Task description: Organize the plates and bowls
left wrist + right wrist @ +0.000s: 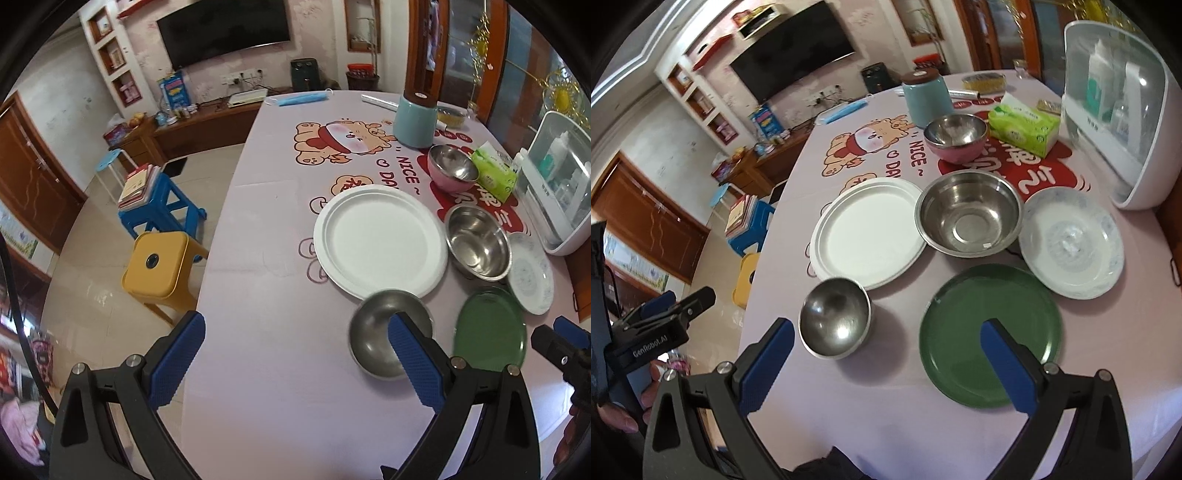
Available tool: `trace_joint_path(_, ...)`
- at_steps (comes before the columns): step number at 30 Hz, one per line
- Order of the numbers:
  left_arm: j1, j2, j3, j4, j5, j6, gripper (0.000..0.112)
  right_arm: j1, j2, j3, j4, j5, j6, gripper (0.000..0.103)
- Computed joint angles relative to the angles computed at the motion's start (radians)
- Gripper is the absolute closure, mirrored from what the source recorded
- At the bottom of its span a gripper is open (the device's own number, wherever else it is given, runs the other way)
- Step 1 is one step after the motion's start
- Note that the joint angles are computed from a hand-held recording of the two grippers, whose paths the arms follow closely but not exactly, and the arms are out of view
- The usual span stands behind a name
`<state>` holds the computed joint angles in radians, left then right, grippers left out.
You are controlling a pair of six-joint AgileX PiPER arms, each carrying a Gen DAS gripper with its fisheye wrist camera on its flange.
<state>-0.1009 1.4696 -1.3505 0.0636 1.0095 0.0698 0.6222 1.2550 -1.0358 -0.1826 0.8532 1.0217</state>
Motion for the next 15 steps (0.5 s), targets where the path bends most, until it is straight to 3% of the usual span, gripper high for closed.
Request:
trace_joint_path(8, 0.069, 0.227, -0.182, -0.078, -0.018, 0.138, 0.013, -0.088, 0.157, -0.063, 0.055, -0.071, -0.022, 0.002)
trace_joint_path(15, 0.089, 0.432, -0.4, -0.128, 0.037, 0.196, 0.013, -0.142, 0.274, -0.107, 0.094, -0.124, -0.071, 0.002)
